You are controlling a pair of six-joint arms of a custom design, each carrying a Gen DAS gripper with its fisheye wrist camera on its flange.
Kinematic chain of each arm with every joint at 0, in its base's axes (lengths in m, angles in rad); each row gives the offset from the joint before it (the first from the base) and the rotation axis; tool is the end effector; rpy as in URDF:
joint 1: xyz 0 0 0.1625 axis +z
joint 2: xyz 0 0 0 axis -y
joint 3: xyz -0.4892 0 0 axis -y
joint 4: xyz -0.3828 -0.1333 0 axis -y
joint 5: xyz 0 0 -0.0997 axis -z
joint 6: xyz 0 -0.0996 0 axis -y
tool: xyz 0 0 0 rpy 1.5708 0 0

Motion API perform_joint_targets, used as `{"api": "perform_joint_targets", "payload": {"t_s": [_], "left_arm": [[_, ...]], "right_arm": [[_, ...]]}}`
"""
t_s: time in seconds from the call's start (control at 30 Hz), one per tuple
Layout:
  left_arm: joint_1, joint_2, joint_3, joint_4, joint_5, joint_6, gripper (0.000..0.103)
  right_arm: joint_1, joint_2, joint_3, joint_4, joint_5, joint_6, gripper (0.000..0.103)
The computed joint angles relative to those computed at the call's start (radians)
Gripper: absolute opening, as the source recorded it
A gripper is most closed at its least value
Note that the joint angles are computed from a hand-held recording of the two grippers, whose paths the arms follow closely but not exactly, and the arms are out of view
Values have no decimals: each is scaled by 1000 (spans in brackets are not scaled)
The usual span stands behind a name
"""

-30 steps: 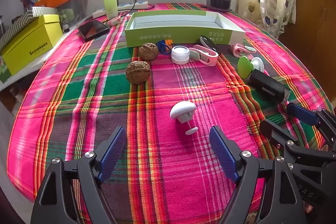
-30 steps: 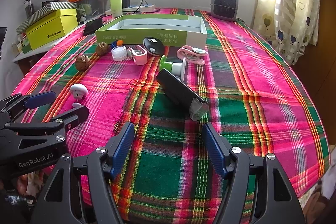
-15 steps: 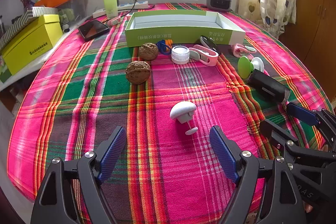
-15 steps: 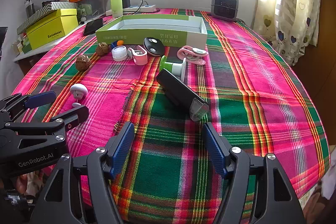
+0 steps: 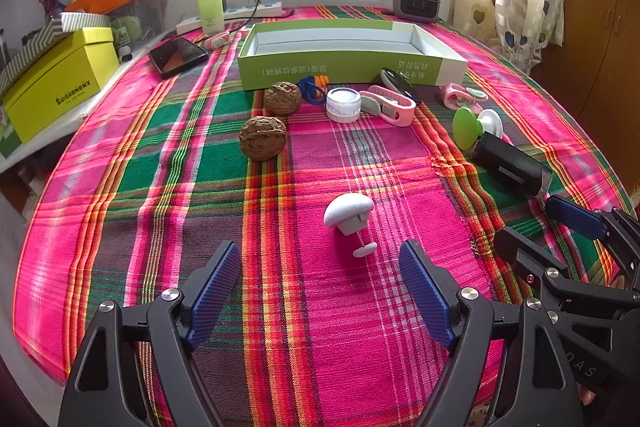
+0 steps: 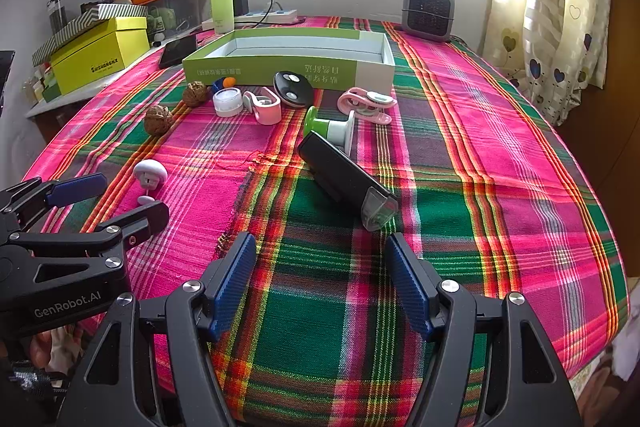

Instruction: Organize objects

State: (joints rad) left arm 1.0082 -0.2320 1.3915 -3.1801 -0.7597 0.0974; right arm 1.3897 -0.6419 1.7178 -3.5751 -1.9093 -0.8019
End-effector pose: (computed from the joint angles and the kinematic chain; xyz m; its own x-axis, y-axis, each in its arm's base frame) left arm -0.2255 -0.7430 -0.0943 -0.7004 0.1743 -0.6921 0.5511 0.7483 -0.3692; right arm -0.0290 -0.7151 0.1421 -0.6894 -0.1235 0.7138 -0.5574 0.7198 -0.4138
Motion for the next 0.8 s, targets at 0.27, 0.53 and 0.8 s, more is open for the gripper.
{"api": "perform_joint_targets", "payload": {"t_s": [0.27, 0.53, 0.8], "left_arm": [[2, -15, 28, 4, -20, -11, 81], [9, -27, 32, 14, -44, -41, 81], [12, -22, 16, 25, -38, -38, 80]], "right_arm": [[-16, -41, 27, 65, 80, -14, 67], [-9, -24, 14, -47, 102, -117, 67], [-13, -18, -42, 0, 98, -131, 64]]}}
